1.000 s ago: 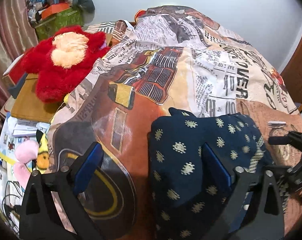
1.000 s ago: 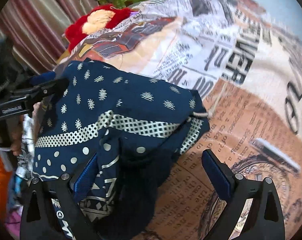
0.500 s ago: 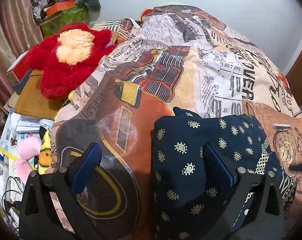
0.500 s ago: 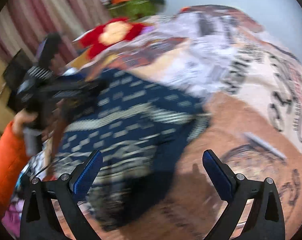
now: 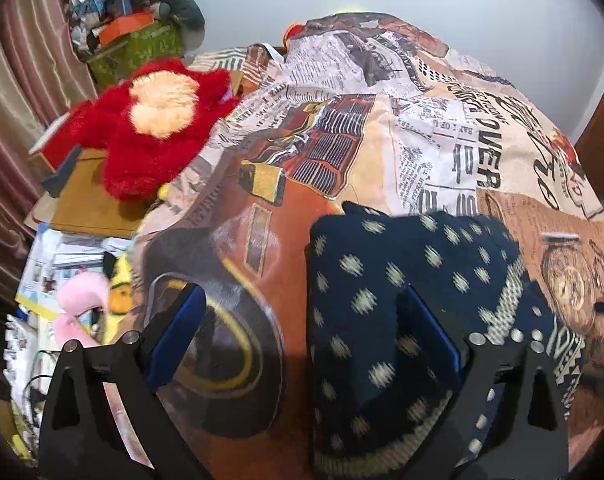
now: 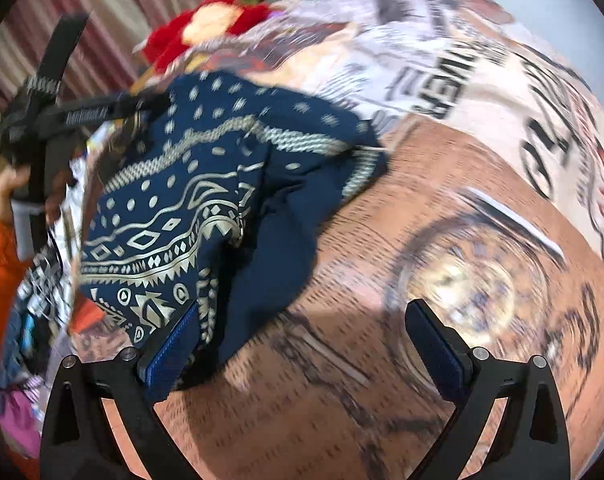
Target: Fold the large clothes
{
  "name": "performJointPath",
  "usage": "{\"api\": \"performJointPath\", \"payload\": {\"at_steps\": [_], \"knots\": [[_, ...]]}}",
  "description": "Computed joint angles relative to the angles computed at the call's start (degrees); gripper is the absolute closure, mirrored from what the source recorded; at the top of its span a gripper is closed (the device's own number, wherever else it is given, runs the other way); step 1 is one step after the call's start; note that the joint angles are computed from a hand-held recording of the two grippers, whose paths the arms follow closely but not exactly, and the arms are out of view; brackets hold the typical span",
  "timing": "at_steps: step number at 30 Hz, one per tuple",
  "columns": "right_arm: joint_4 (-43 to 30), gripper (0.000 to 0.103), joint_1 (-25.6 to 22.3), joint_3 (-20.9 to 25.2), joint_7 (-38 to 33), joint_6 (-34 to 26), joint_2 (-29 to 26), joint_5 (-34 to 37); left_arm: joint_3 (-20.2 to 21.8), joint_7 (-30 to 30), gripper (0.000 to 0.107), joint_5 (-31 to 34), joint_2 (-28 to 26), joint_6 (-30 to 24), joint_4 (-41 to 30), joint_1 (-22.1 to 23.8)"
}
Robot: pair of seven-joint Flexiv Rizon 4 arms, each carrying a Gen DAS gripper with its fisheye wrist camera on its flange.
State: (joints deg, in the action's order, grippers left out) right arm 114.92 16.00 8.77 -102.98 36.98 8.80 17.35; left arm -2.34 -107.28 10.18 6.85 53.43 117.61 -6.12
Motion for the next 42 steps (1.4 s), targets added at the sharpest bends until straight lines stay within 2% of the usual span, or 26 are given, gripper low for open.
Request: {"api": "performJointPath", "payload": {"at_steps": [3,9,14,24,30,34,38,42], "knots": [[3.28,0.003,-1.30,0.91,3.72,4.39,3.23,-3.79,-0.38,-0.62,0.008,0.45,3.37,-1.18,1.07,-0.63],[3.64,0.003,0.02,-1.02,2.93,5.32,9.12,0.69,-2.05,-2.86,0.008,0.95,12.65,-1.79,2.87,-0.84],[3.44,0.003,1.96,-1.35,3.15,8.84,13.61,2.96,-4.18,-3.85,0.008,1.11,20.22,-1.50,3.32,-0.27],[6.11,0.003,7.20,-0.71,4.81,19.49,26.05,4.13,-9.30,-7.85,0.008,0.82,34.36,2.09,4.92,0.94],[8.51,0.003,9.59,0.35,8.66,27.27,33.44,2.32,-12.98,-11.15,0.008,0.77,42.24,4.47,6.24,3.19],[10.55,0.003,9.30,2.32,12.60,31.77,37.22,-0.14,-16.16,-13.37,0.008,1.64,47.02,3.51,6.69,6.15],[13.58,0.003,6.97,5.57,17.51,35.71,40.44,-2.93,-19.05,-16.01,0.008,2.61,51.66,2.54,7.62,9.03],[16.65,0.003,4.48,8.05,22.78,37.73,43.25,-5.33,-20.17,-17.08,0.008,2.04,52.91,1.80,8.20,9.33]]}}
